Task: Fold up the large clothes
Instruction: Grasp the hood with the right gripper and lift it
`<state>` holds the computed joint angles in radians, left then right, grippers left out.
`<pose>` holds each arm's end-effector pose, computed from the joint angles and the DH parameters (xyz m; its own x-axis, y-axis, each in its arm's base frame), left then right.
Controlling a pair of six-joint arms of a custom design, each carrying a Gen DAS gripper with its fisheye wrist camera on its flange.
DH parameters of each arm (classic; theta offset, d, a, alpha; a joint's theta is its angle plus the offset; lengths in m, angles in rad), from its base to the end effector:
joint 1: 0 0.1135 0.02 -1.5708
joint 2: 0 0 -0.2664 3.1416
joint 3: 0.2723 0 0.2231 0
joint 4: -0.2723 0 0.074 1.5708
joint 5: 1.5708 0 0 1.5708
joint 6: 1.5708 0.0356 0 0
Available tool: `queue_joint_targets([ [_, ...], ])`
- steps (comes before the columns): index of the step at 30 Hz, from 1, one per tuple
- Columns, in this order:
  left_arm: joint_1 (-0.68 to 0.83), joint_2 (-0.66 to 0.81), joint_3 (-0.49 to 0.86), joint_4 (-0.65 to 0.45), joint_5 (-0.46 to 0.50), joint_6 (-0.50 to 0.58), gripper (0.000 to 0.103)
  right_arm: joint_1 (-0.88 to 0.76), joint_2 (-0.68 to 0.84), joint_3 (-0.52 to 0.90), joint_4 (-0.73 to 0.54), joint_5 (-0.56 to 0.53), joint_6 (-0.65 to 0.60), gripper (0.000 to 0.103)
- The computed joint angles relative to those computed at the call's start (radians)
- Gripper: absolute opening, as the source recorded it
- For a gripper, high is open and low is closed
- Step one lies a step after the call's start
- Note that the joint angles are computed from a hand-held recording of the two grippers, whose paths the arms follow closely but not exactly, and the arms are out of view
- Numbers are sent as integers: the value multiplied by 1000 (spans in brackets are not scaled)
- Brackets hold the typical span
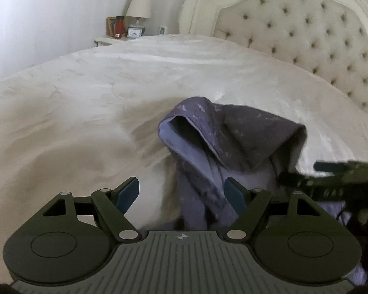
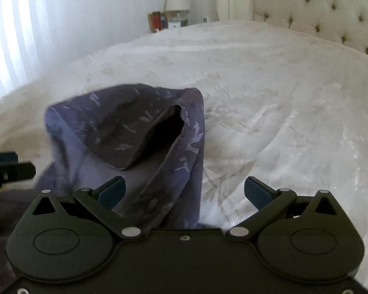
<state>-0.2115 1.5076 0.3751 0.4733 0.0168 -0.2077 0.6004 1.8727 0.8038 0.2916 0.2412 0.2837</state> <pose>0.2300 -0.0500 0.1431 -0.6319 -0.0752 -0.7714 0.0946 0.9804 -0.1731 0.2792 0.1809 0.1322 -0.6698 -0.1292 -0.7312 -0.2298 0.9725 0.0387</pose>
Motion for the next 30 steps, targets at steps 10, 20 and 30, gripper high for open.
queue_joint_targets([
  [10, -20, 213, 122, 84, -113, 64, 75, -155, -16, -89, 201, -7, 19, 102],
  [20, 130, 233, 33, 112, -58, 127, 78, -379, 155, -167, 349, -329, 157, 101],
  [30, 121, -222, 6, -264, -52, 227, 77, -453, -98, -278, 266, -508, -18, 102],
])
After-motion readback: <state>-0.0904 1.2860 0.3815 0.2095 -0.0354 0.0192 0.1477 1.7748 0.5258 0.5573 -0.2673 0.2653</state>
